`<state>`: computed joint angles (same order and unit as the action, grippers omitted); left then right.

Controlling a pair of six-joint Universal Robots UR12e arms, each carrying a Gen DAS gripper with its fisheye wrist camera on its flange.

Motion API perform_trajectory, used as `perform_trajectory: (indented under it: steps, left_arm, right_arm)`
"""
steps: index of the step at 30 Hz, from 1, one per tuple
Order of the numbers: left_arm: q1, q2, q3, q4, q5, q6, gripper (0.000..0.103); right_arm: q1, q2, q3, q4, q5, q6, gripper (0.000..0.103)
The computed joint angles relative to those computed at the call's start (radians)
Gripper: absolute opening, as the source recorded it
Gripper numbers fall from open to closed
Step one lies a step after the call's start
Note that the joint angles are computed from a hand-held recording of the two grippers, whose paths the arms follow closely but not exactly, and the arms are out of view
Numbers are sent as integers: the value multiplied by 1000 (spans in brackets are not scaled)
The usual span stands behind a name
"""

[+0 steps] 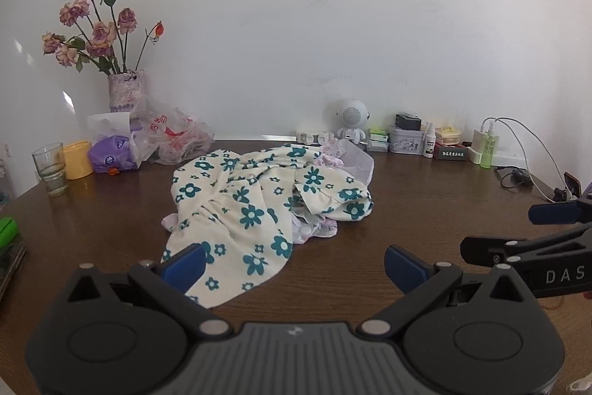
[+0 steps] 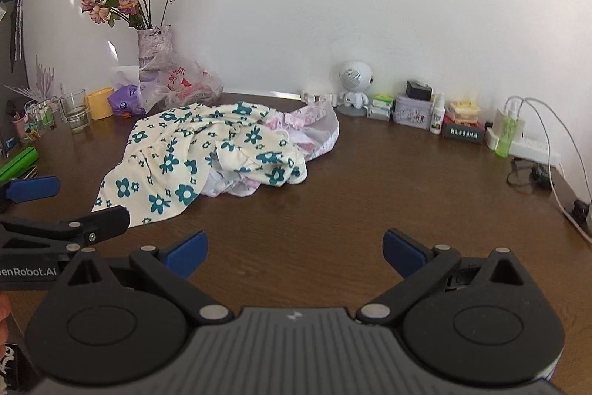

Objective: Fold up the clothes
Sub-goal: 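Grasp the cream shirt with both grippers at its edge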

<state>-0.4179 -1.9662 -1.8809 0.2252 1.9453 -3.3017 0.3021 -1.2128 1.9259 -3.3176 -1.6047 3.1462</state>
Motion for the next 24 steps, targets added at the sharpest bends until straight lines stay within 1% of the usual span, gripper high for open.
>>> perform_trajectory:
  steps: [2, 5, 8, 10, 12, 14, 16, 17, 19, 21, 23, 24]
  left_arm:
    - [10, -10, 26, -21, 12, 15, 103]
    - [28, -34, 65, -54, 20, 27, 103]
    - [41, -64, 119, -128, 39, 43, 103]
    - [48, -85, 151, -164, 39, 72, 103]
    - [55, -110, 187, -203, 45, 106, 103]
    - [63, -136, 225, -253, 54, 117, 103]
    - [70, -162, 262, -303, 71, 88, 103]
    - [75, -172, 275, -320, 71, 74, 103]
    - [83, -189, 297, -342, 68, 52, 101]
    - [89, -200, 312, -358, 63, 30, 100]
    - [96, -202, 314, -360, 38, 3, 96]
    - [99, -203, 316, -363, 34, -5, 90]
  right_arm:
    - [2, 18, -38, 10, -3, -27, 103]
    - [3, 45, -96, 49, 2, -43, 103]
    - [2, 88, -163, 82, 11, -79, 103]
    - [0, 121, -211, 112, 12, -99, 102]
    - [-2, 153, -258, 147, 10, -118, 100]
    - [-4, 190, -310, 187, -6, -132, 96]
    - [-8, 226, -358, 226, -15, -149, 88]
    - [-11, 241, -378, 246, -9, -156, 85]
    - [-16, 270, -416, 283, 2, -160, 76]
    - [-19, 292, -446, 309, 14, -156, 72]
    - [-23, 310, -473, 342, 36, -154, 64]
    - [-26, 312, -479, 359, 54, -153, 56]
